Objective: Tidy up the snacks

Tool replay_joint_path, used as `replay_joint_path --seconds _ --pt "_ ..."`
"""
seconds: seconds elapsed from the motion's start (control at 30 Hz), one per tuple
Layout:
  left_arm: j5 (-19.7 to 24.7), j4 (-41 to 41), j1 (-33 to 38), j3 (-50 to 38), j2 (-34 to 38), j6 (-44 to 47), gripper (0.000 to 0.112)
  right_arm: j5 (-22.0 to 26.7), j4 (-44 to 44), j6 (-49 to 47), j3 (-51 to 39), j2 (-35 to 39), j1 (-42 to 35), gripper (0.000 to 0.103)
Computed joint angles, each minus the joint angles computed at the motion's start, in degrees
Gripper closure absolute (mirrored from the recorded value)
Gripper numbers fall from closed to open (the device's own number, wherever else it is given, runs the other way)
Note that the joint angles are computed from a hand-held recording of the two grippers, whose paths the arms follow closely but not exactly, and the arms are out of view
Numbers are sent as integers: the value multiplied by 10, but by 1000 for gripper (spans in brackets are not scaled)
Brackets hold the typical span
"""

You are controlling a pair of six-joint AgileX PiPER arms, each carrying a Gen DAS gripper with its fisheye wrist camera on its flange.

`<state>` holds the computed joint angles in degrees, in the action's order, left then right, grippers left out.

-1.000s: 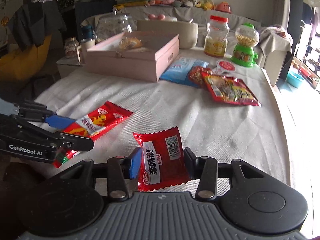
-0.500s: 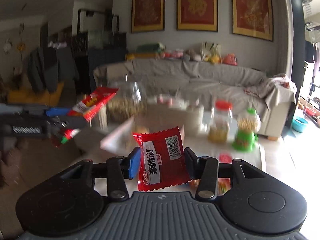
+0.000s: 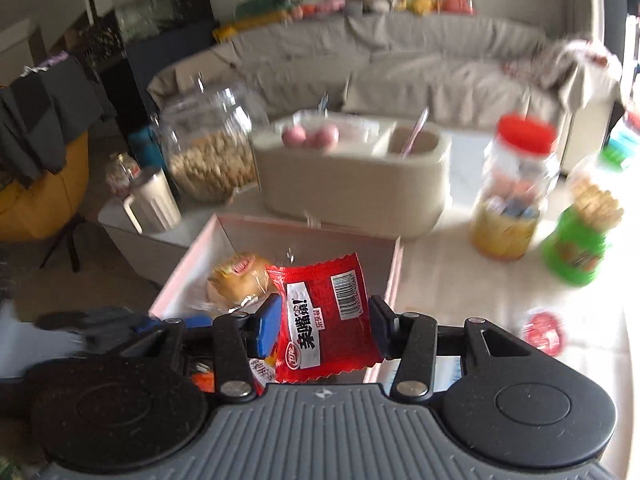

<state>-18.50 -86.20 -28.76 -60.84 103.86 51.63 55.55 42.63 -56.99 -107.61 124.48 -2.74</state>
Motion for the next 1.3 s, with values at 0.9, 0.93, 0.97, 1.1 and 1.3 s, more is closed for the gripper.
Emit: replay_joint_path --seconds 0.9,0.93,0.97,1.1,1.3 --pt "-69 408 -170 106 -11 -466 62 -16 -23 20 -68 63 -133 18" --pt "-62 403 -178 98 -2 -461 62 -8 -22 27 -76 75 -141 18" --pt "-54 385 -187 88 8 -441 62 -11 -14 15 -67 78 -148 18" --pt "-36 323 -200 71 32 -388 63 -86 35 -141 72 34 -159 18" --pt "-26 286 -200 59 45 -376 63 -218 125 -404 267 -34 -136 18"
